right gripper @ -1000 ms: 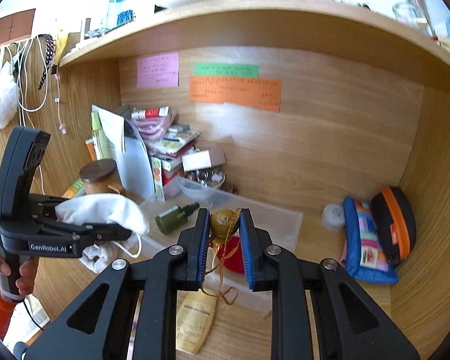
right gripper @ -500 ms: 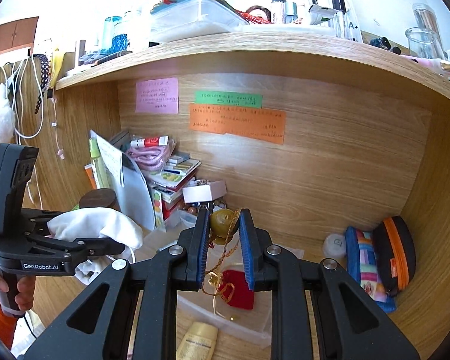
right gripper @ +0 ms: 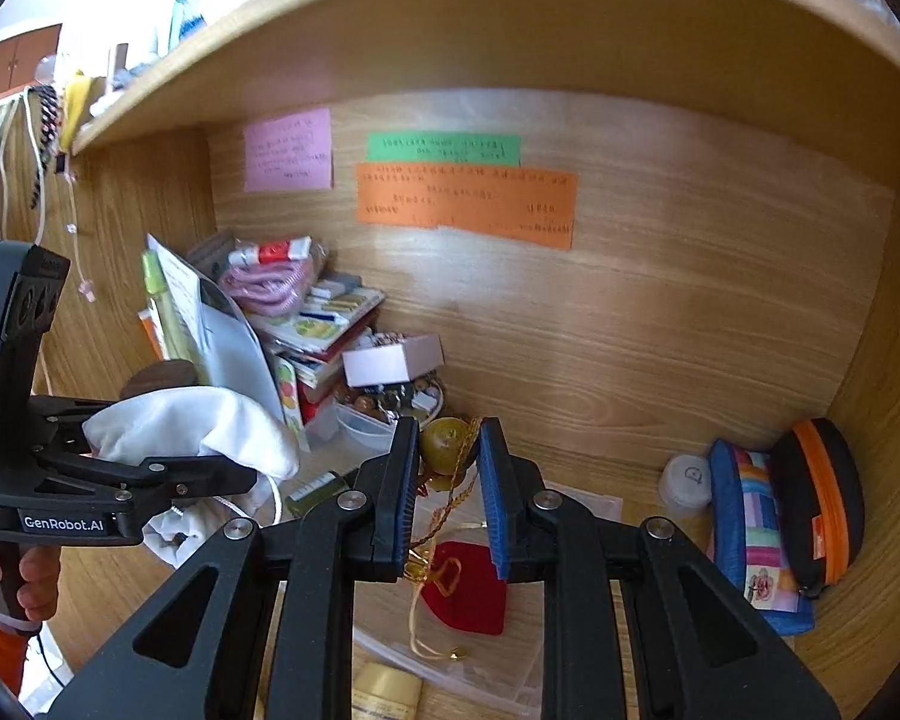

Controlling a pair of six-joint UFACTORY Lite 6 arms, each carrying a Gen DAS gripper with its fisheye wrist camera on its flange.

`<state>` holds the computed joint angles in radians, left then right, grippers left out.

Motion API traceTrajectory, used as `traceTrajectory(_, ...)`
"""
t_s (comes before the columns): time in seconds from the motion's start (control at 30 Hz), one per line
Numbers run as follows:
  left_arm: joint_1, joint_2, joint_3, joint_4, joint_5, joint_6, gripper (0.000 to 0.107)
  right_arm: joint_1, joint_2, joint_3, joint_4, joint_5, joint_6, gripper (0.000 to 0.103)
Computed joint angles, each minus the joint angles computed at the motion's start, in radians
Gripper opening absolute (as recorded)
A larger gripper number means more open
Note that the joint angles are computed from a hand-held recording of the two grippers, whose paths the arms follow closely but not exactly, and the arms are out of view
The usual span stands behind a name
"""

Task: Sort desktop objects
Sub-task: 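Carry the cloth bag and gourd charm over the clear box with both grippers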

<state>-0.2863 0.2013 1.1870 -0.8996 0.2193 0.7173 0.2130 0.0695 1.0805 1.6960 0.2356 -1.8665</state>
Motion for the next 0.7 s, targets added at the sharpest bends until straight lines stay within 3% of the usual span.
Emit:
traceTrajectory(0.17, -0.001, 0.122, 0.103, 0.037, 0.018, -0.029, 0.043, -0.019, 0.111, 0.065, 0.012, 0.016, -0.015, 0.018)
traceTrajectory(0.43, -0.015, 0.279, 0.255, 0.197, 0.032, -0.184, 0.043, -0.046, 0.274, 0.174, -0.122, 0.047, 0.109, 0.018)
traceTrajectory(0.6, -0.029, 0.374, 0.352, 0.404, 0.053, -0.380, 0.043, -0.034, 0.317, 0.188, -0.092, 0.008, 0.052, 0.018)
traceTrajectory(0.7, -0.038, 0.426, 0.407, 0.515, 0.085, -0.482, 0.043, -0.040, 0.353, 0.216, -0.169, 0.006, 0.114, 0.018)
